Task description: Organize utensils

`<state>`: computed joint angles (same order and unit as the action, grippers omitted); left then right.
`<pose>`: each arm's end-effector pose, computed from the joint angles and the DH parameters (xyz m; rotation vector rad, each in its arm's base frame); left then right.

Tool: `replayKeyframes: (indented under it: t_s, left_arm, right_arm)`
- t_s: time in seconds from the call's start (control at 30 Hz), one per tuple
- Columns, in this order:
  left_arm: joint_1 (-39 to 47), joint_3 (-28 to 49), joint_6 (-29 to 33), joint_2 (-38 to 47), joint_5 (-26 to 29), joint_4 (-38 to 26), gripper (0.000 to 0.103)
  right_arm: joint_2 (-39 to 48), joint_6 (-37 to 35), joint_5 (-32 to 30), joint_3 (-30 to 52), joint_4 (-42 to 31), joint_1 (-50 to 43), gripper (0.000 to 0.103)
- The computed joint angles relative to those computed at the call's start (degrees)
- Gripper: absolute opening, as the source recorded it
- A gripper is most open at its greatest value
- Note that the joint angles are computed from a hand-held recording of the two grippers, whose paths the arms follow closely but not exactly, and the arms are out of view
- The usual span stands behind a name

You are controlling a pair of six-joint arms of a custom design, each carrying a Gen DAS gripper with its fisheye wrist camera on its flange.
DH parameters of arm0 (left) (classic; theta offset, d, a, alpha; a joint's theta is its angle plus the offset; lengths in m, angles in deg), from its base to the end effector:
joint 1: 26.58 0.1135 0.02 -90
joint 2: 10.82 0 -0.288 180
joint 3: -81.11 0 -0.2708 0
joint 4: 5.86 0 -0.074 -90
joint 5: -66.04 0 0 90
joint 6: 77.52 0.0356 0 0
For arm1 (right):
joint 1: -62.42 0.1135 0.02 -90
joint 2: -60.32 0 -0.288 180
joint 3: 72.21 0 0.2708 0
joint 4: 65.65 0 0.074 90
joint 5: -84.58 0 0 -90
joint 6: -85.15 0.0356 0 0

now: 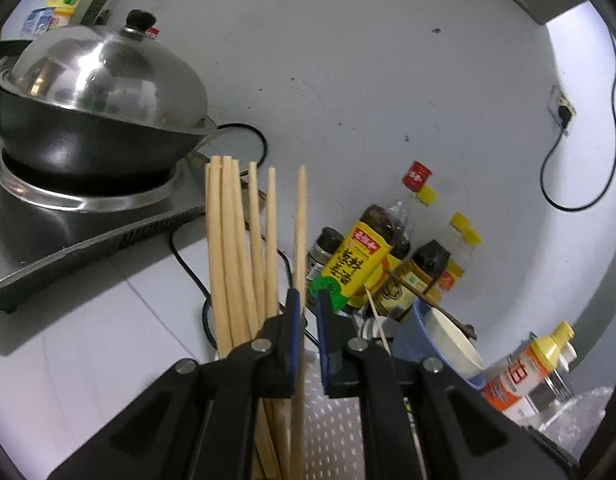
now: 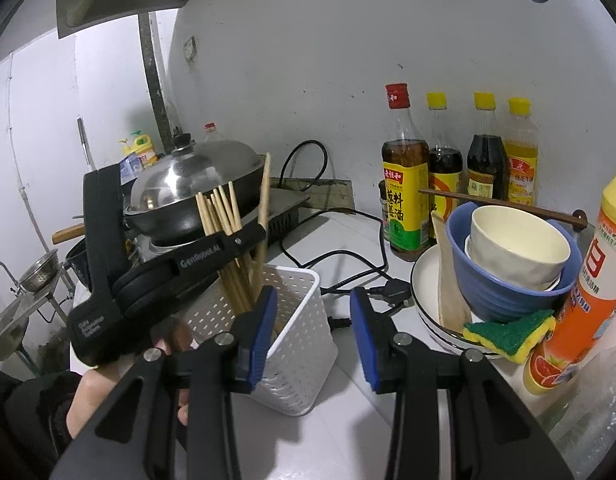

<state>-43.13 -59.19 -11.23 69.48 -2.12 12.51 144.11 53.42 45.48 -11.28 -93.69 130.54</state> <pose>0.2610 -0.0914 0.1807 0.1342 2.0189 -0.8272 0.1371 0.2674 0.2198 0.1700 2.0822 0.2108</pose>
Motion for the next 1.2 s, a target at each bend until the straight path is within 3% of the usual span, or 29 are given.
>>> replayKeyframes:
  t_s: [0.03, 0.1, 0.37, 0.53, 0.6, 0.7, 0.97, 1.2]
  left_arm:
    - [0.1, -0.5, 0.7, -0.9, 0.2, -0.1, 0.020]
    - [0.6, -1.2, 1.5, -2.4, 1.1, -1.2, 0.024]
    - [6.7, -2.2, 7.2, -12.0, 8.0, -13.3, 0.027]
    - [11.7, -2.2, 11.7, -19.1, 11.6, -23.2, 0.046]
    - [14.3, -2.1, 13.3, -20.8, 14.2, -26.8, 0.048]
    - [17.2, -1.6, 16.6, -22.3, 17.0, -32.0, 0.050]
    - [29.1, -1.8, 28.5, -27.5, 26.2, -45.3, 0.050]
    - [41.7, 0.0, 43.9, -29.7, 34.3, -60.1, 0.050]
  right_arm:
    - [0.2, 0.2, 0.0, 0.1, -0.2, 0.0, 0.036]
    - [0.5, 0.9, 0.0, 0.6, -1.2, -0.1, 0.036]
    - [3.2, 8.0, -2.0, 4.1, -10.1, -2.0, 0.036]
    - [4.8, 11.2, -2.7, 6.1, -13.8, -1.8, 0.036]
    - [5.6, 13.1, -2.3, 7.2, -15.9, -0.9, 0.036]
    - [6.9, 16.4, -1.8, 8.9, -19.0, 0.6, 0.043]
    - [10.7, 25.3, -0.8, 14.8, -28.6, 5.7, 0.043]
    - [14.9, 34.0, -0.3, 21.1, -38.1, 10.6, 0.043]
